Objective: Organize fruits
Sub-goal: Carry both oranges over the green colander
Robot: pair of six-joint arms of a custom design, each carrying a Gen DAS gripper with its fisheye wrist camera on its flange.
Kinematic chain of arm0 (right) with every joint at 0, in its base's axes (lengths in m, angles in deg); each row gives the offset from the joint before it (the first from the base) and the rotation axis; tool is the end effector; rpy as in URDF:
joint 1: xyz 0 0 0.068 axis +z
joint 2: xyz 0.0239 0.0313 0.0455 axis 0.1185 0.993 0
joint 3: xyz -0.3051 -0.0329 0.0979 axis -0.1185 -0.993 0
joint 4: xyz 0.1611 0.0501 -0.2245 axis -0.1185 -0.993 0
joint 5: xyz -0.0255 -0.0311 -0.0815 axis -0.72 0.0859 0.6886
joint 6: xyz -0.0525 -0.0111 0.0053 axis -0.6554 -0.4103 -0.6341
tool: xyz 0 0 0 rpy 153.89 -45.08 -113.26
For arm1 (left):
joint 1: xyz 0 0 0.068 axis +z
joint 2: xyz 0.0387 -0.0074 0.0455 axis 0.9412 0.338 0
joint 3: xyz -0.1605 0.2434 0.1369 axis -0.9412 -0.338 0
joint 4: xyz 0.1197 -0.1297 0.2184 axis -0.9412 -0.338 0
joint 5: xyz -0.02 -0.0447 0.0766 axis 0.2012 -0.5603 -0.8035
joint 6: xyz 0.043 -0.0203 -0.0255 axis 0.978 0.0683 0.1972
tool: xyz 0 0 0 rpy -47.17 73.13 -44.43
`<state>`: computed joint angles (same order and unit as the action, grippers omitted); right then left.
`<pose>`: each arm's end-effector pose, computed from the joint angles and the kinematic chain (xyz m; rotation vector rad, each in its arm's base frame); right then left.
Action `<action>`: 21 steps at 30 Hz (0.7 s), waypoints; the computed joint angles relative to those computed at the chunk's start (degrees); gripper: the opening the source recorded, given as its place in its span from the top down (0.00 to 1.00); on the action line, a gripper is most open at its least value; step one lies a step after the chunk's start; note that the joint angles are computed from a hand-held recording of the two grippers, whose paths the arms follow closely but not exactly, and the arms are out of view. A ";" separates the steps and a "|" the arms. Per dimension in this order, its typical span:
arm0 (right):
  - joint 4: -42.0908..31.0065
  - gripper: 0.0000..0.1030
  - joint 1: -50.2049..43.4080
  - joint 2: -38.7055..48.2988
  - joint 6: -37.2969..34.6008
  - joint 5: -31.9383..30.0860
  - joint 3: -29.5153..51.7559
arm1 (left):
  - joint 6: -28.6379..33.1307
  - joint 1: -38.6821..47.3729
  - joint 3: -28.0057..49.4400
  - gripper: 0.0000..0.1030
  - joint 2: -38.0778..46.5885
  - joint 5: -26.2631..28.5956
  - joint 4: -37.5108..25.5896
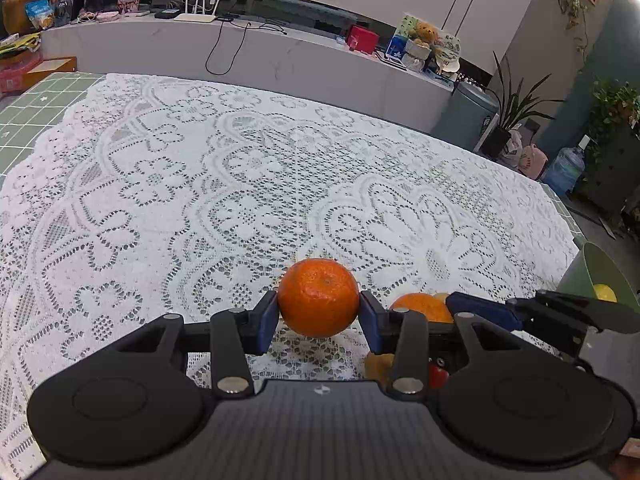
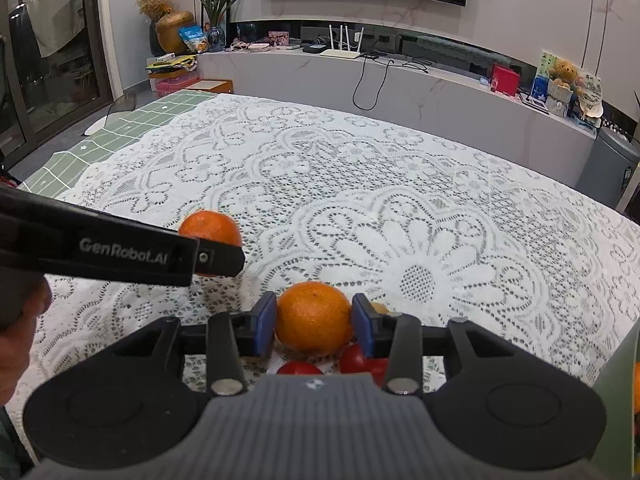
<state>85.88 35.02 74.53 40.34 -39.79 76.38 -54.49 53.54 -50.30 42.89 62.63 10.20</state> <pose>0.2363 0.1344 0.1303 -0.8738 2.2175 0.3715 0.1833 -0.0499 0.1530 -0.3849 2.3534 -0.2410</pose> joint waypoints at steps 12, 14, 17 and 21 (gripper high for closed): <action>1.12 0.59 0.55 1.21 1.00 0.00 0.03 | -0.97 -0.53 -0.22 0.53 -0.72 0.19 -0.71; 1.19 0.59 0.33 0.76 1.46 -0.25 -0.21 | -1.10 -0.88 -0.10 0.53 -1.26 -0.13 -1.35; 0.83 0.60 -0.16 -0.26 1.70 -0.83 -0.49 | -1.56 -1.61 0.19 0.53 -2.20 -0.74 -2.53; 0.70 0.60 -1.01 -3.29 2.04 -1.62 -1.57 | -2.09 -2.82 0.77 0.53 -3.59 -1.64 -4.44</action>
